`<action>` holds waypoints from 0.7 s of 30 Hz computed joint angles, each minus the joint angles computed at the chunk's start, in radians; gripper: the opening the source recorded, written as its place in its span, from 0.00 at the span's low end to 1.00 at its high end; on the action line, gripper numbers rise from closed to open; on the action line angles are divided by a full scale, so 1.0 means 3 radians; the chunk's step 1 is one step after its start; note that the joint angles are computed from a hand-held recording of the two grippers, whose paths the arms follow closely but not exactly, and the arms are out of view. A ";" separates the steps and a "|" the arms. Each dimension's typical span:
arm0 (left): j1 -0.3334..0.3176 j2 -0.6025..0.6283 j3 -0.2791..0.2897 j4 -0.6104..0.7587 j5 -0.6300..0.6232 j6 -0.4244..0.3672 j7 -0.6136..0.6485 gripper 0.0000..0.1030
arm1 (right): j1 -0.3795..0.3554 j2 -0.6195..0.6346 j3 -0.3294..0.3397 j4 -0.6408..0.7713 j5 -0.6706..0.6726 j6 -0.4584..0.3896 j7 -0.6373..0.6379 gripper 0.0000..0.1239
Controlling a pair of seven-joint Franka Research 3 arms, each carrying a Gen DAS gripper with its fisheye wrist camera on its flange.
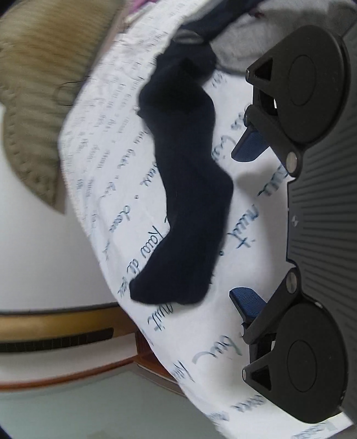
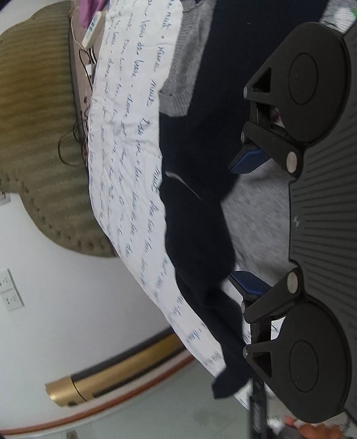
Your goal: Fold small clothes
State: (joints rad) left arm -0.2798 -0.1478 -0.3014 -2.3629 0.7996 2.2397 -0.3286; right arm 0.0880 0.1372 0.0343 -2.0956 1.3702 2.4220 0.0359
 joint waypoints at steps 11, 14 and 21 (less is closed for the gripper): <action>0.0205 0.0182 0.0178 0.0328 0.0432 -0.0489 0.0413 0.74 | -0.0023 -0.0090 -0.0047 -0.0155 -0.0067 0.0051 0.0061 0.64; 0.0274 0.0166 0.0214 0.0446 0.0460 -0.0787 0.0378 0.77 | -0.0027 -0.0110 -0.0055 -0.0191 -0.0053 0.0054 0.0026 0.64; 0.0233 -0.0224 0.0130 0.0177 0.0283 -0.0870 0.0192 0.88 | -0.0036 -0.0118 -0.0069 -0.0231 -0.0067 0.0009 0.0023 0.64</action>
State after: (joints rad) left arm -0.2100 -0.2151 -0.2623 -2.3097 0.8845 1.9786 -0.2711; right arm 0.0772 0.1019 0.0137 -2.1650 1.3503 2.4246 0.0429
